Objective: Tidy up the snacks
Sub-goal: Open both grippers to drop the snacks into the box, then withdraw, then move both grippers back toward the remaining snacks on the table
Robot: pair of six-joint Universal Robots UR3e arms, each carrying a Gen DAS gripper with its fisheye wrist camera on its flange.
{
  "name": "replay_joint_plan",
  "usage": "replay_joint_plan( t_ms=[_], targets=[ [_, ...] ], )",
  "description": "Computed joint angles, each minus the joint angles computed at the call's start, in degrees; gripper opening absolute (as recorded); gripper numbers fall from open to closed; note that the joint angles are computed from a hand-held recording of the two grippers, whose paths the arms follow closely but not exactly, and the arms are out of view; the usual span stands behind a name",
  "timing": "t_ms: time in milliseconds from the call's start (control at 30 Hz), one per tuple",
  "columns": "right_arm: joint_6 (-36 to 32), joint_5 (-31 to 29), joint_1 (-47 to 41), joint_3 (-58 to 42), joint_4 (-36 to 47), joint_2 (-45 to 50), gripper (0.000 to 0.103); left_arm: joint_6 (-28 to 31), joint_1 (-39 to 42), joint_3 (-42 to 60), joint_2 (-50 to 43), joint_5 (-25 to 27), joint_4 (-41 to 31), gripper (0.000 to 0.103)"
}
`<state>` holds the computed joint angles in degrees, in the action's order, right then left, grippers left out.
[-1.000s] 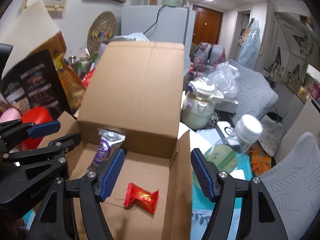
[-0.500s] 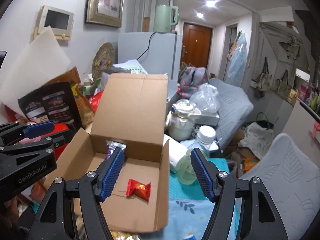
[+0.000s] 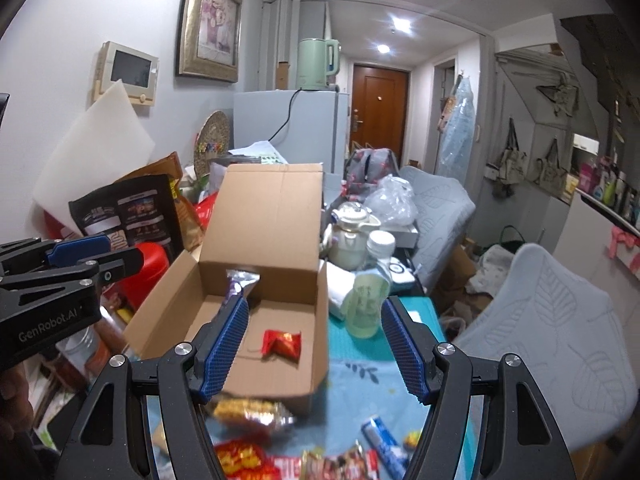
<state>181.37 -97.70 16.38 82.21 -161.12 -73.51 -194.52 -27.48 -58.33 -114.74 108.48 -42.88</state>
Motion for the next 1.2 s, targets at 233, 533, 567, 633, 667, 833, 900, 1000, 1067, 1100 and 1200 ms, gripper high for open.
replay_joint_plan(
  t_ms=[233, 533, 567, 633, 667, 833, 900, 1000, 1067, 1100, 1200],
  targets=[
    [2.1, -0.9, 0.6, 17.0, -5.5, -10.3, 0.070, -1.8, -2.9, -17.3, 9.3, -2.2, 8.6, 0.040],
    [5.0, -1.4, 2.6, 34.4, -10.8, -20.1, 0.070, -4.0, -7.6, -30.3, 14.7, -2.3, 11.3, 0.040],
    [5.1, -1.2, 2.7, 35.9, -11.3, -20.9, 0.070, -4.3, -8.0, -31.4, 15.1, -2.1, 11.8, 0.040],
    [5.1, -1.1, 3.0, 38.7, -12.1, -22.3, 0.070, -4.7, -9.2, -34.2, 15.8, -1.8, 13.4, 0.040],
    [5.2, -1.0, 3.1, 39.9, -12.4, -23.0, 0.070, -4.9, -9.6, -35.2, 16.1, -1.9, 13.7, 0.040],
    [6.7, 0.2, 3.4, 45.3, -12.4, -25.7, 0.070, -6.0, -10.3, -42.5, 18.0, -5.0, 16.9, 0.040],
    [7.3, 1.2, 3.1, 47.5, -12.6, -26.6, 0.070, -6.3, -10.4, -44.7, 18.2, -5.8, 18.1, 0.040],
    [7.7, 3.2, 2.5, 50.3, -13.5, -26.9, 0.070, -6.5, -10.1, -47.1, 18.3, -6.9, 19.4, 0.040],
    [8.3, 4.0, 2.5, 52.1, -15.5, -25.8, 0.070, -6.4, -9.7, -48.3, 18.2, -7.8, 20.6, 0.040],
    [8.4, 4.7, 2.4, 52.9, -16.5, -25.2, 0.070, -6.4, -9.4, -48.9, 18.1, -8.2, 21.3, 0.040],
    [8.7, 7.0, 1.9, 54.3, -19.9, -22.0, 0.070, -6.6, -8.9, -50.2, 17.1, -8.1, 23.6, 0.040]
  ],
)
